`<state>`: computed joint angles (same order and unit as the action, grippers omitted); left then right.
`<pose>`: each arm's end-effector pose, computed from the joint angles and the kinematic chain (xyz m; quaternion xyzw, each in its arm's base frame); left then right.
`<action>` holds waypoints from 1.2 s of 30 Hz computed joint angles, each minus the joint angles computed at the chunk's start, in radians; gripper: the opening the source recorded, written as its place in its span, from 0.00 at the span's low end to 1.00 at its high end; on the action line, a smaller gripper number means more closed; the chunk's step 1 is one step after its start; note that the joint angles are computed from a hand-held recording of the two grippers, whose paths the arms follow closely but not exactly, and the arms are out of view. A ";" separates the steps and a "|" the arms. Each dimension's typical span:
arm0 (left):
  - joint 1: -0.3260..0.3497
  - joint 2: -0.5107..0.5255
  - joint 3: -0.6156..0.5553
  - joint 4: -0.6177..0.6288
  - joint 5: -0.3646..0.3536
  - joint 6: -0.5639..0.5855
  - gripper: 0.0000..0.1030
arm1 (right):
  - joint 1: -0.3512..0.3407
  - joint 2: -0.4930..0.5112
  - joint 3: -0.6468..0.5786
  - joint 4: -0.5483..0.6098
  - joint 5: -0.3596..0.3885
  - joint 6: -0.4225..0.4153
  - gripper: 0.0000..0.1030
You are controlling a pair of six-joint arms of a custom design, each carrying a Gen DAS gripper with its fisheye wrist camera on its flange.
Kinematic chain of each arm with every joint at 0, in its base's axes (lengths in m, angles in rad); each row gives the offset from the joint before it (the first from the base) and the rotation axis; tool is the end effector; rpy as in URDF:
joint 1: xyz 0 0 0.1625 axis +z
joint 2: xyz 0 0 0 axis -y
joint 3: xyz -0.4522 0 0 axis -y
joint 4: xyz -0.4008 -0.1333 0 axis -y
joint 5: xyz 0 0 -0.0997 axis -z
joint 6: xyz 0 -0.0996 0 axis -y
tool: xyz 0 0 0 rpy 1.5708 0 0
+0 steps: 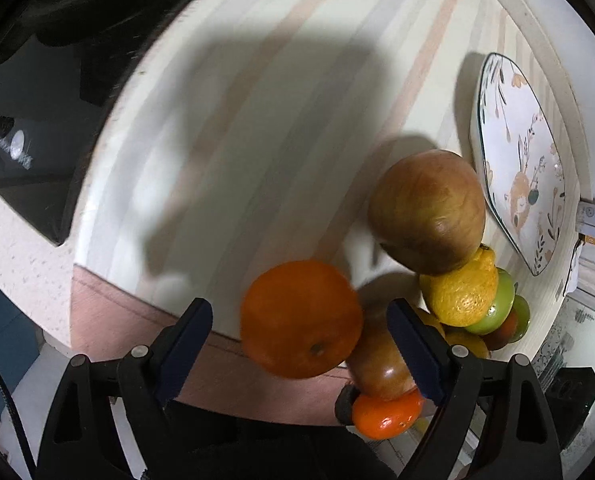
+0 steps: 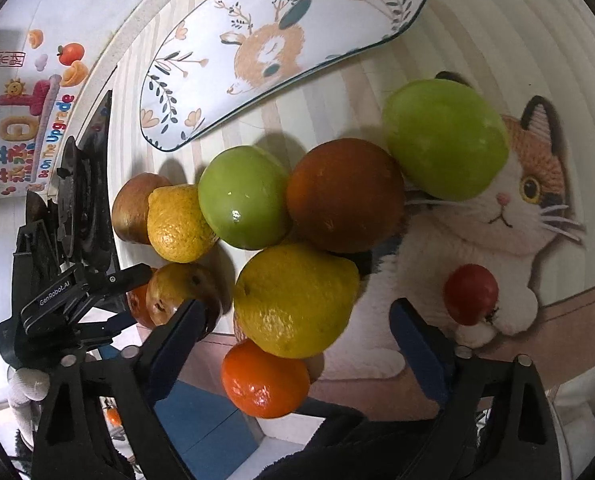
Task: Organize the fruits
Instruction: 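Grasp the orange with the left tool while the right tool grasps the yellow lemon, then carry the orange and lemon onto the white plate and open both tools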
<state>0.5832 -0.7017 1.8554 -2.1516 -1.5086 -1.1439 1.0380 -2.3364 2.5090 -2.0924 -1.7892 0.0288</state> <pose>-0.3719 -0.4125 -0.0496 -0.0661 0.9565 0.1105 0.2616 -0.0096 -0.2363 0.3624 -0.2895 -0.9354 0.1404 0.1470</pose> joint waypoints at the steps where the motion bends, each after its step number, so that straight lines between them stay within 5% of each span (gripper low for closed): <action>1: -0.002 0.007 -0.005 0.000 -0.004 0.008 0.82 | 0.003 0.008 0.002 -0.003 -0.001 0.003 0.85; 6: -0.014 0.029 -0.030 0.045 0.021 0.035 0.59 | 0.000 0.023 0.022 -0.013 0.000 0.001 0.69; 19: -0.077 0.015 -0.035 0.144 0.087 0.100 0.60 | 0.060 0.059 0.029 -0.044 -0.057 0.048 0.68; 30: -0.136 0.020 -0.066 0.185 0.106 0.089 0.59 | 0.085 0.000 0.020 -0.009 -0.081 0.007 0.67; 36: -0.178 -0.001 -0.154 0.192 0.125 0.122 0.59 | 0.195 0.013 -0.090 0.036 -0.069 0.035 0.66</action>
